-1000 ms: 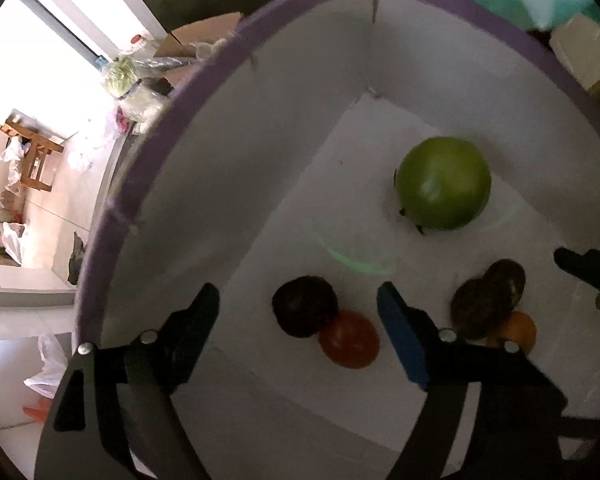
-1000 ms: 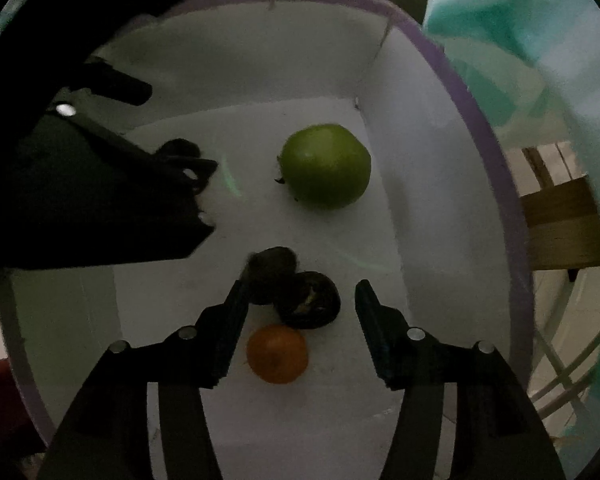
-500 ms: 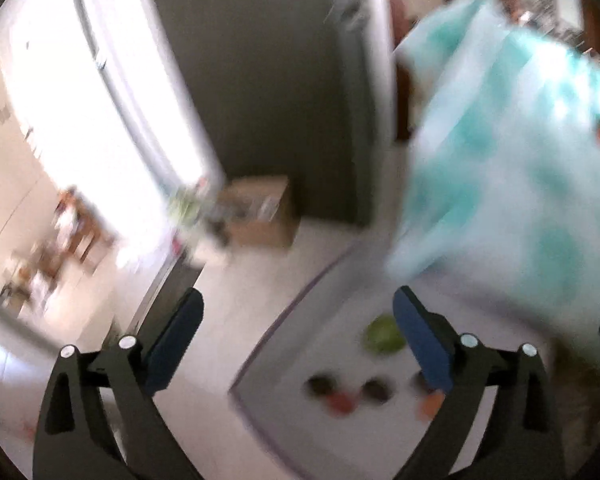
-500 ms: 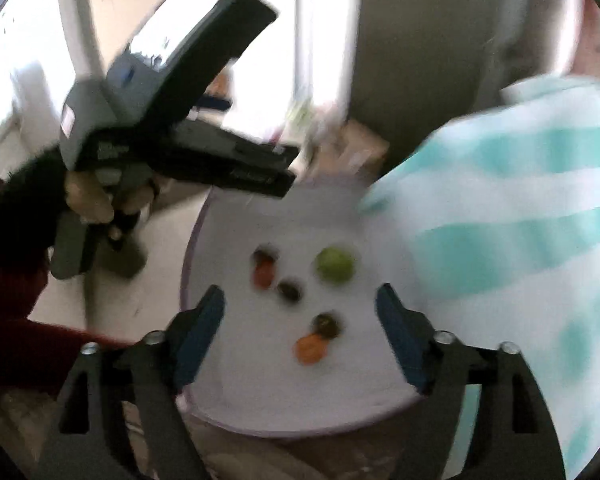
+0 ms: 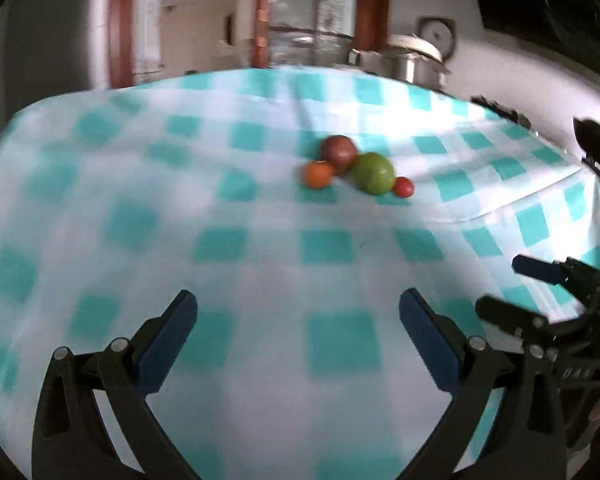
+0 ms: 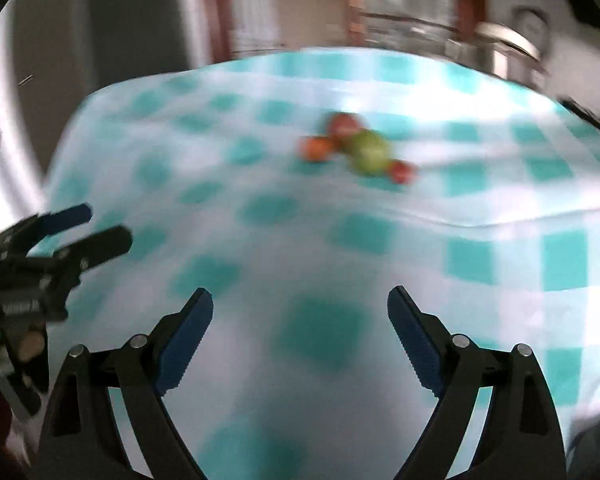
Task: Organize fruits
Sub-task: 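Move both open tools back up to the remaining fruits on the table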
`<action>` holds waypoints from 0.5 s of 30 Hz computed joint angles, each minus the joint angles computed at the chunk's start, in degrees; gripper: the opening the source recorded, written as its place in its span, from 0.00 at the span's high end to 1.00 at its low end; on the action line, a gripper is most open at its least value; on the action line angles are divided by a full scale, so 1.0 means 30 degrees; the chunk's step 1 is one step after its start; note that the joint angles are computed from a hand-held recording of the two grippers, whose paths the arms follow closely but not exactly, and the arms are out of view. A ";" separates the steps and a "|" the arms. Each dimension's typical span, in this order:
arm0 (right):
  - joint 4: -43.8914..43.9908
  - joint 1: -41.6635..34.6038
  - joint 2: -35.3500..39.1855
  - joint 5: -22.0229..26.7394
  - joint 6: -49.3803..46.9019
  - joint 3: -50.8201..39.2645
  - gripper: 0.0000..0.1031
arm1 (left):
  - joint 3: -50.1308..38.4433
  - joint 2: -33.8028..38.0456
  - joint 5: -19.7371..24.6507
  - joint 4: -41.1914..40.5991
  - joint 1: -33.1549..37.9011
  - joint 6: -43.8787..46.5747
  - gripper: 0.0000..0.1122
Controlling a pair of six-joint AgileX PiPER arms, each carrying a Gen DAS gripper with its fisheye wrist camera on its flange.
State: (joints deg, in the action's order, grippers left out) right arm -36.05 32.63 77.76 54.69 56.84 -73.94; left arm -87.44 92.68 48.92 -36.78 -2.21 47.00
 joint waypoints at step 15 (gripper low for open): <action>0.9007 -0.9921 0.9619 -0.1762 -1.5456 -0.9254 0.39 | -0.9636 0.8465 0.4142 -0.1990 -0.0834 -0.5419 0.10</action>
